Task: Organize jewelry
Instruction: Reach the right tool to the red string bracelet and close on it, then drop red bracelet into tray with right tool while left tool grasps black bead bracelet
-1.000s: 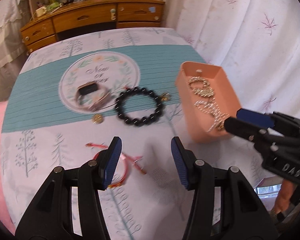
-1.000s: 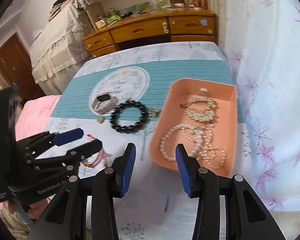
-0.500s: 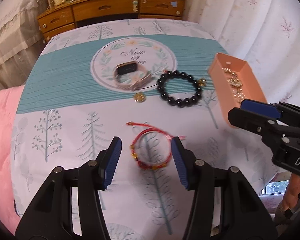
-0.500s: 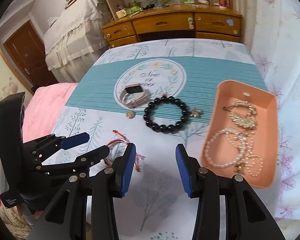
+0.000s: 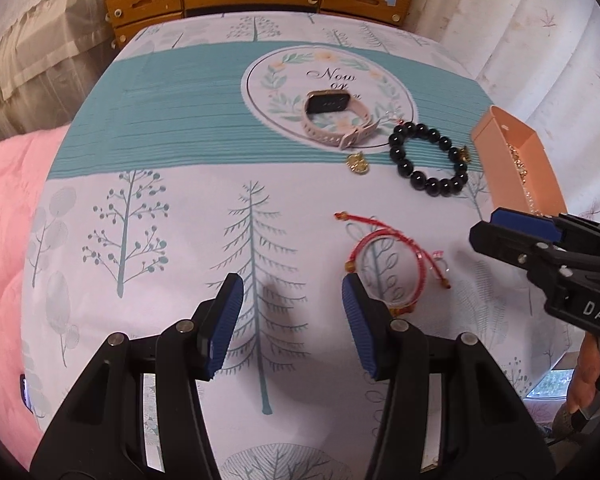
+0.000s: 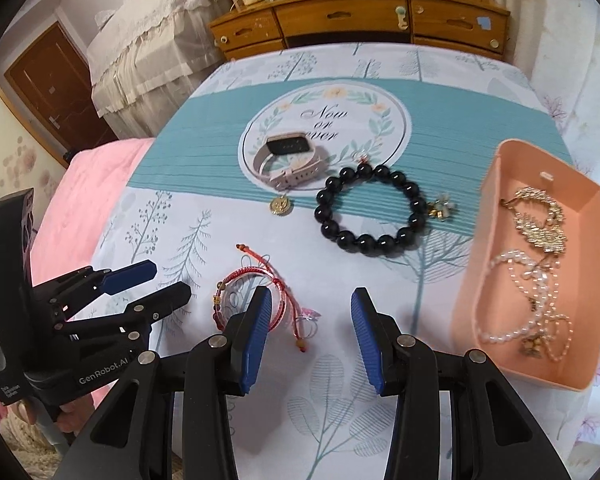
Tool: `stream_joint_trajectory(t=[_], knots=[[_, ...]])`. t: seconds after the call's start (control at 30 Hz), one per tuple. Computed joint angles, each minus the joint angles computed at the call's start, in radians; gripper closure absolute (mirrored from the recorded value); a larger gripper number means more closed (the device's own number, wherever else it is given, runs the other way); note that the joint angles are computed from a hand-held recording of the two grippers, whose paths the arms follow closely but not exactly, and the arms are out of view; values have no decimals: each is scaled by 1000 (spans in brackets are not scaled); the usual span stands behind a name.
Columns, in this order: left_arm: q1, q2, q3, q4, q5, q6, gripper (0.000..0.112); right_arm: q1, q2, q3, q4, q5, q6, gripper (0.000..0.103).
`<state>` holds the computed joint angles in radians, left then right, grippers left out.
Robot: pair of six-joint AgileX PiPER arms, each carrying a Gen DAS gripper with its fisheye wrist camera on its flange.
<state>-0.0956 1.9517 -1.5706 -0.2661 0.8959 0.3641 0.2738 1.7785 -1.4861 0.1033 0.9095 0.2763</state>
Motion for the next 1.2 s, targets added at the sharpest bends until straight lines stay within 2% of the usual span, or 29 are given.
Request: stream_joint_trajectory(t=[0.17, 0.43, 0.5, 0.57, 0.6, 0.67, 0.97, 1.2], knots=[[10, 5, 11, -25, 6, 47, 64, 34, 77, -52, -3, 25, -31, 61], [24, 27, -10, -29, 20, 45, 64, 115, 188, -139, -111, 43, -27, 61], [28, 34, -16, -35, 22, 48, 64, 130, 222, -170, -133, 49, -40, 67], [32, 38, -20, -40, 24, 50, 64, 155, 234, -177, -190, 47, -33, 82], [34, 42, -23, -44, 24, 51, 64, 167, 242, -185, -220, 53, -29, 84], [37, 48, -29, -47, 27, 52, 64, 174, 241, -178, -241, 45, -27, 96], [27, 100, -128, -32, 61, 30, 64, 109, 167, -87, -162, -11, -48, 97], [-6, 177, -309, -20, 132, 6, 64, 43, 60, -54, -170, -47, -11, 97]])
